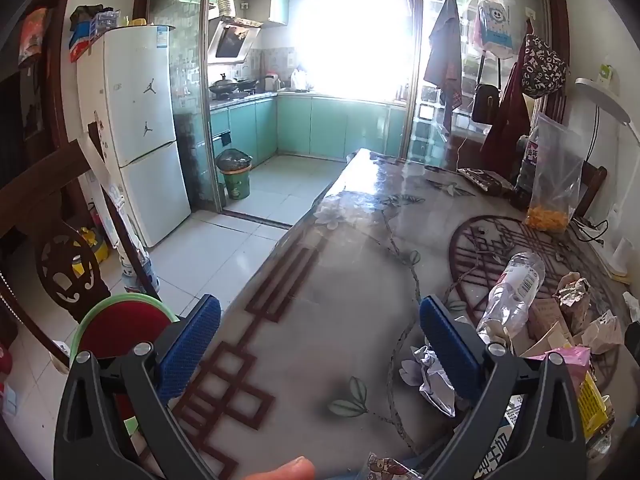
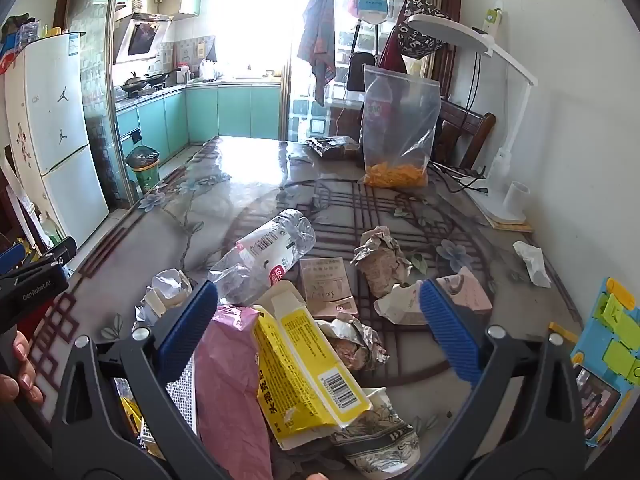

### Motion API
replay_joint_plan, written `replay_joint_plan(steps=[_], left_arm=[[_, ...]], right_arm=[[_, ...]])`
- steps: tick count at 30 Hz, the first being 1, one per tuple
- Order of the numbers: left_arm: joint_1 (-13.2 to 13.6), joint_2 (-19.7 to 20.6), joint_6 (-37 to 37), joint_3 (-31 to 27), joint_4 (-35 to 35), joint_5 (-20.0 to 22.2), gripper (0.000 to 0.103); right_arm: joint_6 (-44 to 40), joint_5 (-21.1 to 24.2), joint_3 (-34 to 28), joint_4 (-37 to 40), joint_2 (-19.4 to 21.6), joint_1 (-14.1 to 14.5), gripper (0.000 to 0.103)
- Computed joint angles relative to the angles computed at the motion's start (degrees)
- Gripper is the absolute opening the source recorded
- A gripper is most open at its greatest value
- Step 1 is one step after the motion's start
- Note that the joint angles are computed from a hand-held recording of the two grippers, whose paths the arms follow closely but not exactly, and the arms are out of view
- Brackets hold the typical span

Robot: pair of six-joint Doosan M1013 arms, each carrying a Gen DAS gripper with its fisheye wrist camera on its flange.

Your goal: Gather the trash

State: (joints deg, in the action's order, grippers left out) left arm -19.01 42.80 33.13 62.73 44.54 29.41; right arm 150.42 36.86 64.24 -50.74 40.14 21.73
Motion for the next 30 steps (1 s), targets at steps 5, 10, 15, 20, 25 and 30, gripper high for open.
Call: replay_joint_plan(steps=[5, 10, 15, 20, 25, 30], left_arm=[[0.2, 0.1, 2.7, -0.6, -3.6, 0.6, 0.095], [0.3, 0.4, 3.3, -0.8, -3.8, 0.7, 0.095], [0.0, 0.1, 1.7, -0.3, -1.2, 0.7, 0.095], [-0.2, -0.1, 0.4, 0.1, 1.1, 0.3, 0.095], [-0.2, -0.1, 0.3, 0.1, 1.6, 0.4, 0.095], [-0.2, -0.2, 0.1, 0.2, 1.8, 0.4, 0.095]], right_arm=[[-0.7, 0.3, -0.3, 0.7, 0.1, 0.0, 0.100], [-1.1, 0.3, -0.3, 1.1, 0.1, -0.1, 0.100], [-1.1, 0.3, -0.3, 1.1, 0.1, -0.1, 0.100], [-1.1, 0.4, -0.4, 1.1, 0.1, 0.0, 0.100], [-0.7, 0.2, -0.3, 0.6, 0.1, -0.1, 0.100], [0.8, -0.2, 0.3, -0.8, -0.2, 0.1, 0.100]])
